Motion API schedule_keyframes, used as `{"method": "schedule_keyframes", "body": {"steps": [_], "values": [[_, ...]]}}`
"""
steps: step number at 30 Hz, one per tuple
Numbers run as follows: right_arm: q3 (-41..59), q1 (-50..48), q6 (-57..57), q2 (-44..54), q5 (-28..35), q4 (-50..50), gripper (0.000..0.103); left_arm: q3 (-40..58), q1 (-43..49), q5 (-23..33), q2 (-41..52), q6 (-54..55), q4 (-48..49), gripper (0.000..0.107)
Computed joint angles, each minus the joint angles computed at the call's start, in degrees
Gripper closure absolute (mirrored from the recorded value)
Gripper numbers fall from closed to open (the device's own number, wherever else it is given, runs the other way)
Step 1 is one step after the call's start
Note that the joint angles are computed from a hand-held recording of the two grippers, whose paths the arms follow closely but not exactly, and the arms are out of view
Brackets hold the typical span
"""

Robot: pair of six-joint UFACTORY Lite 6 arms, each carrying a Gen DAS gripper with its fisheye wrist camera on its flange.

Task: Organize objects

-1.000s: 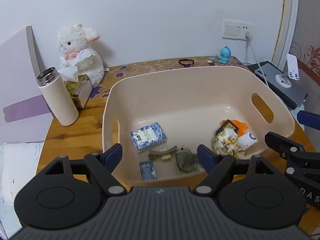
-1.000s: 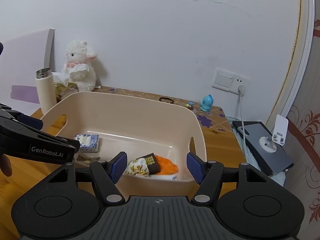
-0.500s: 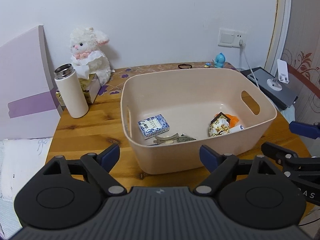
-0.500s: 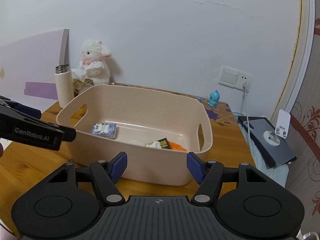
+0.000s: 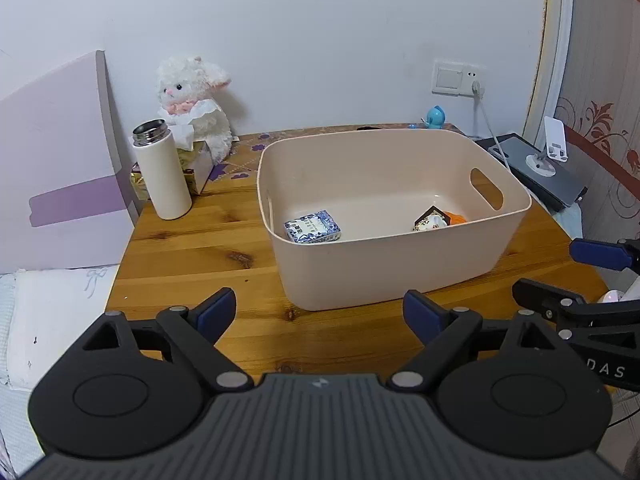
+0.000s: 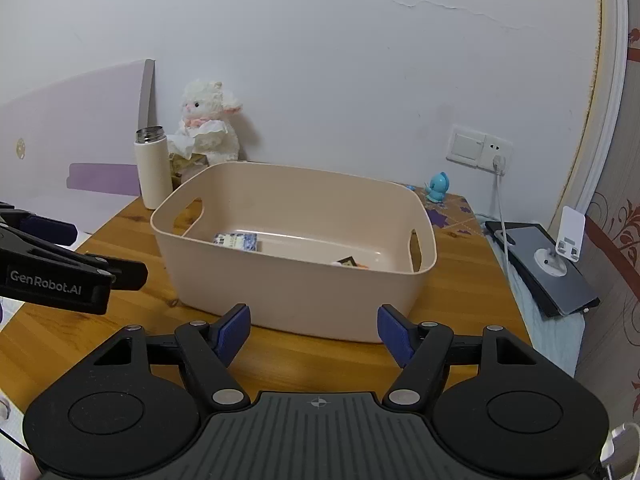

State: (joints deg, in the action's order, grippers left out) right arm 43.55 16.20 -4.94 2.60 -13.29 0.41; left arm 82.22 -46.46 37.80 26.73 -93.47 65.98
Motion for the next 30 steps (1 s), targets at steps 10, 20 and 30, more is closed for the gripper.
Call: {"method": "schedule_keyframes", "body": {"steps": [10,20,30], "values": [[-5.48,-0.02,-4.20,-6.42,1.72,3.12,0.029,-7.41,-2.16,0.34,-5.21,-6.12,2.23,0.012],[-9.49,-1.61,-1.17,-11.41,2.11,-0.40,0.028,-11.06,-4.99,1.93,-8.05,-7.68,2.14,0.012],[-11.61,-3.67,4.24,-13.70,2.27,-6.86,0.027,-12.20,-6.85,1.66,-9.01,-6.69,0.80,0.012]]}}
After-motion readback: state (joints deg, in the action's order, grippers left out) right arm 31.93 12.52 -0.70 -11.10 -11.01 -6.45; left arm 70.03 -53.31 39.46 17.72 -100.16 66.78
